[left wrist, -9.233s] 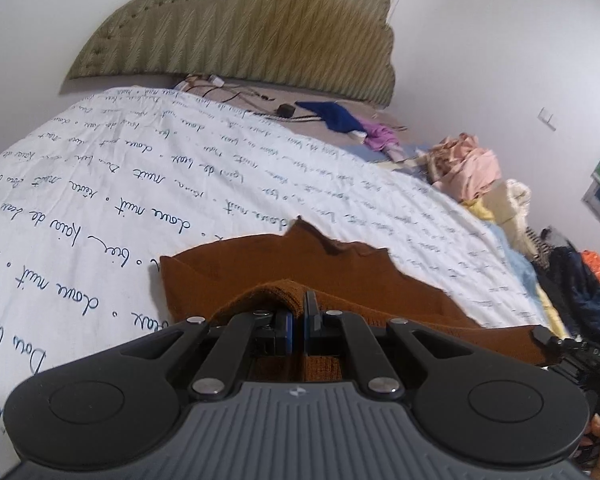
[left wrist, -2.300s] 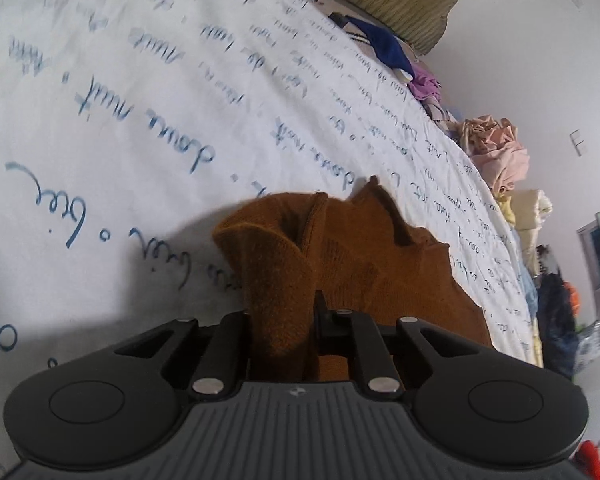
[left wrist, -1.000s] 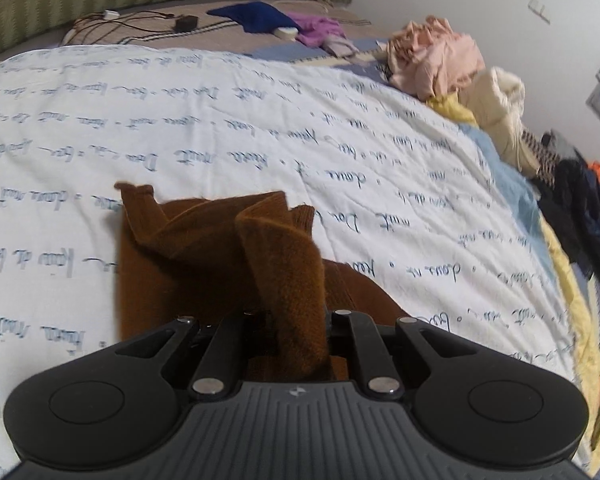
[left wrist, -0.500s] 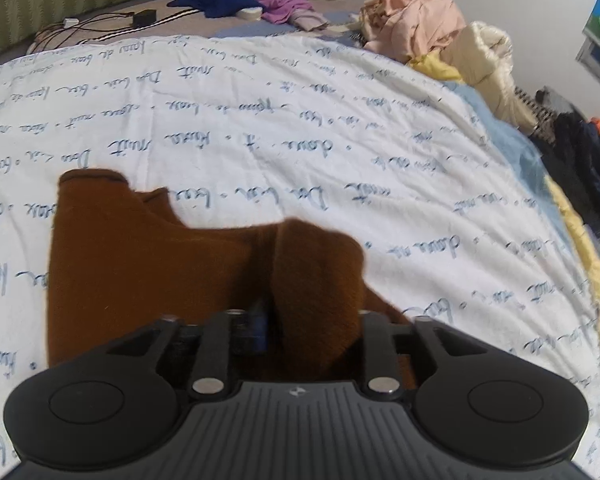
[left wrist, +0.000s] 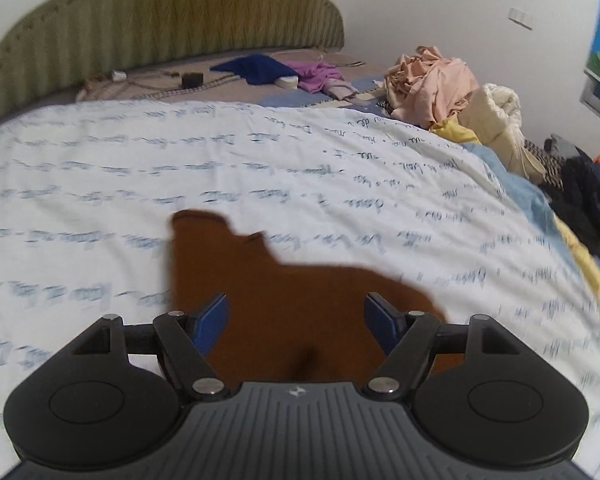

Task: Fold small clothes
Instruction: 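Open the left tool to release the sweater while the right tool keeps holding it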

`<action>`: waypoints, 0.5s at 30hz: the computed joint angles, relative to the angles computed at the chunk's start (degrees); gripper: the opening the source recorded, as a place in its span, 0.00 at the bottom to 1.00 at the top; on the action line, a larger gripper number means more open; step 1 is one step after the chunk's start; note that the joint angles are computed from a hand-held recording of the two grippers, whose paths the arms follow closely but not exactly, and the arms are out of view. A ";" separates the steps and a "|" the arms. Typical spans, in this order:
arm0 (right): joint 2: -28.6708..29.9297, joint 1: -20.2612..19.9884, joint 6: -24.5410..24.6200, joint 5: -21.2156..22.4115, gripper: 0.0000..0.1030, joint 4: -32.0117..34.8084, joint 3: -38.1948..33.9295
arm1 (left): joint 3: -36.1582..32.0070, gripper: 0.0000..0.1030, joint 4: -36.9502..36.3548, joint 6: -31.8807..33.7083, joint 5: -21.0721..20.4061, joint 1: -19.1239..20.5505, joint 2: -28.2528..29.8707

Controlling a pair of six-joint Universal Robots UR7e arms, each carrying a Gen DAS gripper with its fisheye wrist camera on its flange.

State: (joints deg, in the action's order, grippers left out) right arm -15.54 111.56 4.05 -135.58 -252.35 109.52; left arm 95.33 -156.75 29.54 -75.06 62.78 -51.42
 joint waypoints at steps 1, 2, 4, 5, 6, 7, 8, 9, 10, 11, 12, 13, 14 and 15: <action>-0.52 -0.36 1.23 1.56 0.22 -0.40 1.10 | 1.58 0.72 -0.73 2.14 0.18 0.57 -1.51; -1.07 -0.80 2.60 3.28 0.27 -0.86 2.28 | 3.18 0.73 -1.78 3.97 0.16 1.26 -3.00; -2.16 -1.66 5.30 6.34 0.32 -1.91 4.58 | 6.20 0.73 -3.01 7.05 -0.53 2.79 -6.08; -2.67 -2.17 6.79 7.77 0.33 -2.43 5.66 | 7.40 0.73 -2.94 8.37 -0.94 3.54 -7.51; -3.14 -2.71 8.63 9.29 0.34 -3.15 6.74 | 8.63 0.73 -2.68 9.43 -1.43 4.42 -9.03; -3.45 -3.26 10.23 10.76 0.35 -4.19 7.64 | 9.65 0.73 -1.91 10.28 -1.96 5.23 -10.44; -3.68 -3.81 11.46 12.16 0.37 -5.30 8.43 | 10.50 0.74 -1.00 10.98 -2.50 5.98 -11.70; -3.89 -4.18 12.43 13.02 0.37 -6.20 9.08 | 11.37 0.74 -0.23 11.60 -3.19 6.77 -12.96; -4.09 -4.40 13.08 13.31 0.37 -6.85 9.56 | 12.15 0.74 0.33 12.04 -3.80 7.52 -14.06; -4.28 -4.46 13.43 13.27 0.37 -7.35 9.92 | 12.89 0.74 1.01 12.54 -4.35 8.29 -15.18; -4.44 -4.50 13.61 13.09 0.37 -7.72 10.18 | 13.55 0.74 1.70 13.30 -4.95 8.94 -16.16; -4.63 -4.49 13.83 12.77 0.37 -7.94 10.38 | 14.09 0.74 2.13 14.19 -5.50 9.42 -16.91; -4.77 -4.57 14.04 12.63 0.38 -8.17 10.54 | 15.04 0.74 1.89 15.73 -6.11 9.98 -17.85; -4.86 -4.63 14.40 12.72 0.39 -8.46 10.75 | 16.03 0.75 1.12 17.50 -6.55 10.37 -18.59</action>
State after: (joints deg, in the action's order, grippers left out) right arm -20.41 106.94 18.45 -122.86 -260.81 120.26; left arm 111.36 -155.63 47.04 -81.61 73.16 -70.01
